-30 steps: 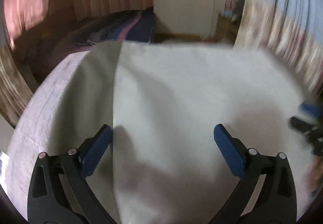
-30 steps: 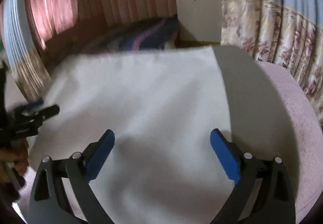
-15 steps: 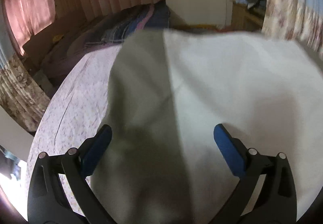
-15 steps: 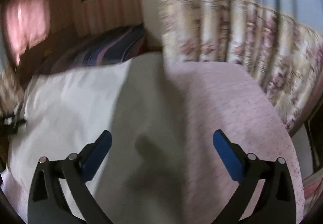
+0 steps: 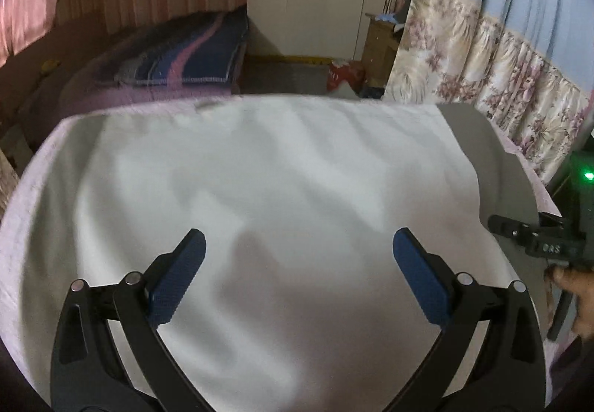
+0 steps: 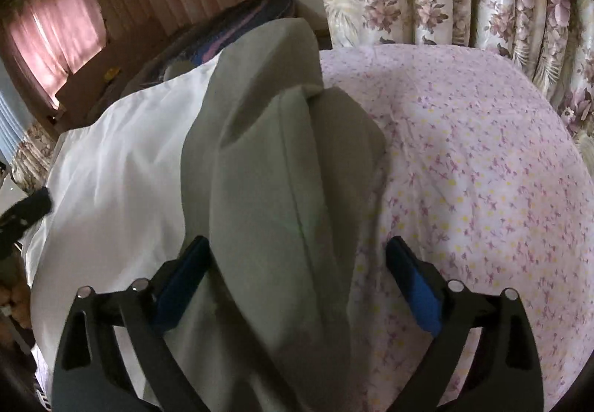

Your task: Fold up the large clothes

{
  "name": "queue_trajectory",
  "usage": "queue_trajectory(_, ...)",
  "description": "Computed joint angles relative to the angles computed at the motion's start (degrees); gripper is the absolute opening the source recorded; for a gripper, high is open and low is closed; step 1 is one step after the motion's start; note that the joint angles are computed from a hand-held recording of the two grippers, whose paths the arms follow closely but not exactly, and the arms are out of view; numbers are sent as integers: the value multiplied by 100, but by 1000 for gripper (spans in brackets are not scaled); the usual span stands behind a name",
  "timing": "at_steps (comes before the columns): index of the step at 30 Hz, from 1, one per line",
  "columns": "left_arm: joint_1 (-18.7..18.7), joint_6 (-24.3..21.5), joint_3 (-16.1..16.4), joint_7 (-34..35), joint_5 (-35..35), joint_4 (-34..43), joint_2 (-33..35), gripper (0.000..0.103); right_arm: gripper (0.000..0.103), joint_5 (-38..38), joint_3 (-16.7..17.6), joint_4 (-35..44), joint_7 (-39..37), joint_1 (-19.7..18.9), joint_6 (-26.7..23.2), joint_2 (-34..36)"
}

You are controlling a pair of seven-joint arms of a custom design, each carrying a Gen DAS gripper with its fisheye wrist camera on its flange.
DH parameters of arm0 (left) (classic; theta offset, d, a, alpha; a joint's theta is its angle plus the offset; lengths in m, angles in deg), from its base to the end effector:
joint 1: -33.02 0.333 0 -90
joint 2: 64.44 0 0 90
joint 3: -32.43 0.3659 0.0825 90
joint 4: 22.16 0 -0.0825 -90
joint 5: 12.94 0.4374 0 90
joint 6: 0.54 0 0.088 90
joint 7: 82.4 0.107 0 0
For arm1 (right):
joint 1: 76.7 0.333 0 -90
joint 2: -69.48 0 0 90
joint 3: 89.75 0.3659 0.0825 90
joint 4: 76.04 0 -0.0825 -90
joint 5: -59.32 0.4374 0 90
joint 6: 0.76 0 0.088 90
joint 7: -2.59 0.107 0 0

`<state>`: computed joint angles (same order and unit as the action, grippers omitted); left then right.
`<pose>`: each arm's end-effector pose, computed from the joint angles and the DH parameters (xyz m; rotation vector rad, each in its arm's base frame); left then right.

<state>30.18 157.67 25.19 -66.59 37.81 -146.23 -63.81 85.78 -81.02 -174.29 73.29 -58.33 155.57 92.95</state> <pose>0.6016 -0.1398 0.4636 -2.0609 1.3957 -0.6628 0.6978 0.3205 0.4366 -2.0564 1.3485 -0.1456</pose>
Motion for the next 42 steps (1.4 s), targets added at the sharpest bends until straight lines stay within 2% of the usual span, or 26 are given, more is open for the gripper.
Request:
queue_trajectory(1,-26,-68,-24,-20,25,90,119,100,86,25,36,-28,-69,-15,-1,-28)
queue_trajectory(3,-108,-401,-38,121,49,354,359,100,65,475,326,-77,-563,-254,-3,-61)
queue_trajectory(4,-156,-624,-42,297,-46,478,518,100,59,541,309,-116,-555,-221,24,-93)
queue_trajectory(6,-212,-682,24,357,-103,526,674,100,54,612,269,-154,-560,-175,33,-132)
queue_trajectory(7,-256,-691,68,260,0,529,706,100,41,769,340,-156,-674,-224,-5,-144)
queue_trajectory(11,-366,-828,134,129,160,569,737,100,19,652,224,-222,-610,-18,89,-288)
queue_trajectory(14,-362,-723,157,54,172,531,732,100,16,1124,403,-145,-876,-192,-24,-383)
queue_trajectory(17,-328,-651,162,117,87,480,675,100,13,2005,640,78,-1460,-453,-434,-472)
queue_trajectory(19,-322,-622,167,91,105,435,638,100,12,2374,663,271,-1730,-468,-802,-526)
queue_trajectory(23,-258,-381,188,-5,100,297,552,100,12,2709,607,608,-1860,-231,-1333,-618)
queue_trajectory(26,-159,80,253,-335,210,114,454,100,12,2894,563,842,-1632,-25,-1529,-565)
queue_trajectory(31,71,943,338,-718,333,-283,216,100,12,2558,479,1074,-1007,376,-1426,-463)
queue_trajectory(33,170,1016,330,-727,296,-517,-43,100,12,2419,491,1144,-768,524,-1274,-377)
queue_trajectory(34,265,1090,345,-948,458,-710,-291,100,12,2394,506,1141,-689,563,-1202,-358)
queue_trajectory(35,402,1118,321,-1209,715,-876,-537,100,12,2367,527,1152,-567,621,-1120,-319)
queue_trajectory(38,923,570,136,-1848,1415,-1438,-1533,100,12,2675,737,1281,-490,663,-1016,-56)
queue_trajectory(39,1014,458,107,-1784,1355,-1555,-1708,100,12,2852,841,1313,-557,667,-964,53)
queue_trajectory(42,1123,201,273,-1010,721,-2038,-2296,100,12,3456,1129,1513,-638,721,-824,612)
